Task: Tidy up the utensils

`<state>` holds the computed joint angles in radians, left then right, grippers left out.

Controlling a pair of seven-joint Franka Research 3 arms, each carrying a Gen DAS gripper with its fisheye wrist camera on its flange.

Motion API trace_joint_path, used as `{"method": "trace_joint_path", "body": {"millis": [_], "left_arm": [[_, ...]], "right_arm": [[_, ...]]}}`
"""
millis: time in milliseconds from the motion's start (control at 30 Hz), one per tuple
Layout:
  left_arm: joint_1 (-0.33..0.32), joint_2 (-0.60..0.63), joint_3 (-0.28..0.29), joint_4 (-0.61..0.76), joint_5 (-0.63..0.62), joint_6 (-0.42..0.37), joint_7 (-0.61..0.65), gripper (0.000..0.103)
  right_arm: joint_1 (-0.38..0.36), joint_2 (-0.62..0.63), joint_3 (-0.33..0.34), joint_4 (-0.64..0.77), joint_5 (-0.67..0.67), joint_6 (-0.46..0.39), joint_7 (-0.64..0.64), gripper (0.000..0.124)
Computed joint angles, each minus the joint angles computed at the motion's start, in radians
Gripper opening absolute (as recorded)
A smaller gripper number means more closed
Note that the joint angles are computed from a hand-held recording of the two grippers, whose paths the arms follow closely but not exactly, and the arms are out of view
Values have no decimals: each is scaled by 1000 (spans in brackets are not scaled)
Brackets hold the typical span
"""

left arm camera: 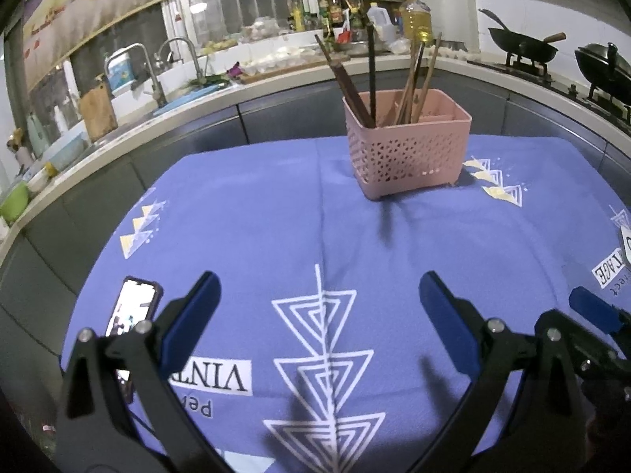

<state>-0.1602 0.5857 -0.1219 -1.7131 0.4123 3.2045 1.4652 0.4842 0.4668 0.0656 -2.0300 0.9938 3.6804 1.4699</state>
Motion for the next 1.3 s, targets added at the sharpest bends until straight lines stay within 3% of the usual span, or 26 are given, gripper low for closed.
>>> {"method": "trace_joint_path", "body": {"millis": [267, 567, 733, 1100, 1233, 1300], "left_arm": [[54, -7, -60, -11, -13, 11, 23, 97], [41, -19, -38, -17, -27, 17, 6, 97], [-8, -28, 27, -24, -30, 45, -32, 97], [-40, -38, 77, -37, -29, 92, -69, 97], [-132, -40, 181, -41, -50, 93, -95, 97], [-125, -42, 174, -44, -45, 86, -94, 97]], "right_arm": [[-8, -14, 4, -18, -19, 14, 13, 89], [-7, -17, 4, -17, -28, 16, 8, 89], [-14, -21, 7, -24, -43, 21, 19, 89], [-18, -24, 6, -31, -58, 28, 32, 89], [-22, -29, 9, -39, -63, 36, 41, 89], [-24, -30, 10, -42, -68, 38, 45, 89]]}}
